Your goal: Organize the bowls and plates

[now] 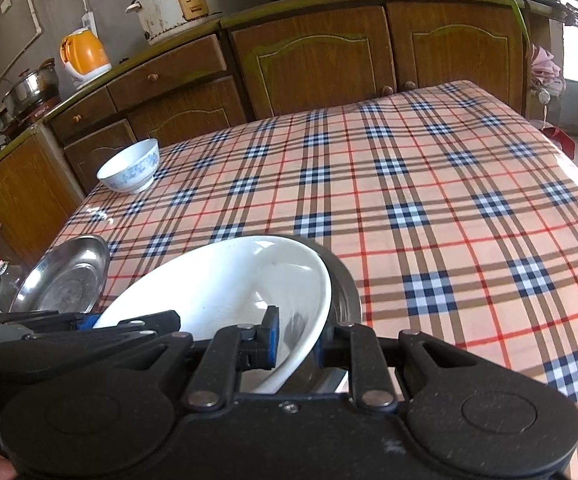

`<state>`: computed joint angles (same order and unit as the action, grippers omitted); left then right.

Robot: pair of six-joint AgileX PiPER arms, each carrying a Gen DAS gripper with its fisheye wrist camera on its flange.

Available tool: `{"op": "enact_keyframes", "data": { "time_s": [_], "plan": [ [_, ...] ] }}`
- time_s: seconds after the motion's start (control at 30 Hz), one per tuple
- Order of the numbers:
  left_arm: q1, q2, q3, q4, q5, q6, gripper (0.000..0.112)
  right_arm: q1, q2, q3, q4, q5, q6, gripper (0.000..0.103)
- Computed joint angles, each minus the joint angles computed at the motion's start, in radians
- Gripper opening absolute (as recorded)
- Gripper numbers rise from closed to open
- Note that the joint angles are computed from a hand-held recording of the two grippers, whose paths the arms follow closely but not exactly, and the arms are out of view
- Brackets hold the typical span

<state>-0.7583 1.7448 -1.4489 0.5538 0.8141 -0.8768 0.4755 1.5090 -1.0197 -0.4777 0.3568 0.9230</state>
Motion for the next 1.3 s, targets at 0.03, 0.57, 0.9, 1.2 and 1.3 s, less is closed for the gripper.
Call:
{"op": "enact_keyframes", "data": {
  "time_s": [0.03, 0.57, 0.9, 1.2, 1.3],
  "plan": [
    [-0.005, 0.007, -0.006, 0.013, 0.005, -0.004, 0.031, -0.009, 0.004, 0.000, 0.017, -0.011, -0.010, 0.023],
    [-0.044, 0.068, -0.038, 0.152, 0.070, -0.058, 0.034, -0.029, 0.068, 0.008, 0.034, -0.078, -0.025, 0.022],
    [-0.032, 0.058, -0.005, 0.142, 0.034, -0.075, 0.034, -0.012, 0.070, 0.008, -0.075, -0.067, 0.056, 0.022],
    [-0.023, 0.036, 0.009, 0.131, 0.017, -0.086, 0.035, -0.018, 0.052, 0.013, 0.012, -0.048, -0.043, 0.022],
    [-0.021, 0.028, 0.011, 0.136, 0.017, -0.094, 0.035, -0.001, 0.040, 0.014, -0.056, -0.019, 0.014, 0.023]
  ]
}}
